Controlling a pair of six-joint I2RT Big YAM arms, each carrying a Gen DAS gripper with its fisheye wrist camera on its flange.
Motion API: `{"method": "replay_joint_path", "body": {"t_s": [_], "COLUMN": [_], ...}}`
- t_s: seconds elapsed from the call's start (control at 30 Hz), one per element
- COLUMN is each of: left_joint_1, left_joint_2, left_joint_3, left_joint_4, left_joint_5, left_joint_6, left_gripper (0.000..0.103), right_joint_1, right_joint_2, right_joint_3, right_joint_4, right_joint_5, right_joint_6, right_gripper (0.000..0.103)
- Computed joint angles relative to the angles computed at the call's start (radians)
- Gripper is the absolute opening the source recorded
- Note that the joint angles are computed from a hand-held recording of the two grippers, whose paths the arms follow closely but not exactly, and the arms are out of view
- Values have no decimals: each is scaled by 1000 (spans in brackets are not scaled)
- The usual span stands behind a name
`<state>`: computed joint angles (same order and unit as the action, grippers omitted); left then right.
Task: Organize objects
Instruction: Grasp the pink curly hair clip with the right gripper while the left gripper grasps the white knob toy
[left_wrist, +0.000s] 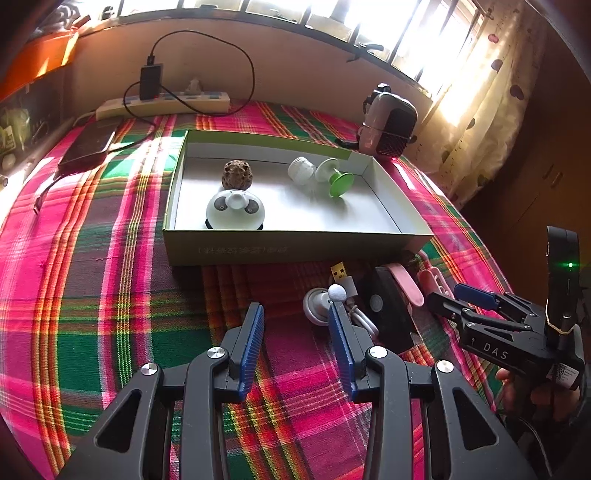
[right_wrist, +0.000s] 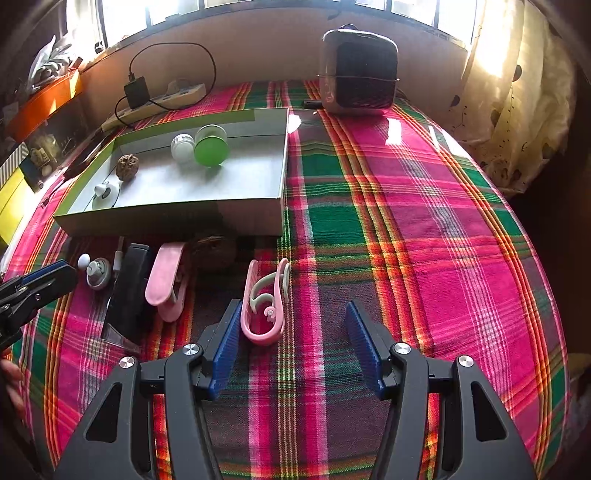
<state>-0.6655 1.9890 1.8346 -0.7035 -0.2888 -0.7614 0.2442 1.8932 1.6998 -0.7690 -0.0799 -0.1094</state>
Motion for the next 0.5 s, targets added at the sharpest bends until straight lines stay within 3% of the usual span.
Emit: {"method": "replay_joint_path", "body": {"t_s": [0.5], "left_joint_1": [-3], "left_joint_2": [50], "left_joint_3": [78], "left_joint_4": [-63], "left_joint_5": [22], "left_joint_6": [22], "left_gripper": [35], "right_joint_1": [-5], "right_joint_2": [11], "right_joint_3": [6], "right_joint_4": [24], "right_joint_5": [-34], "right_joint_6": [-45], "right_gripper": [57]}}
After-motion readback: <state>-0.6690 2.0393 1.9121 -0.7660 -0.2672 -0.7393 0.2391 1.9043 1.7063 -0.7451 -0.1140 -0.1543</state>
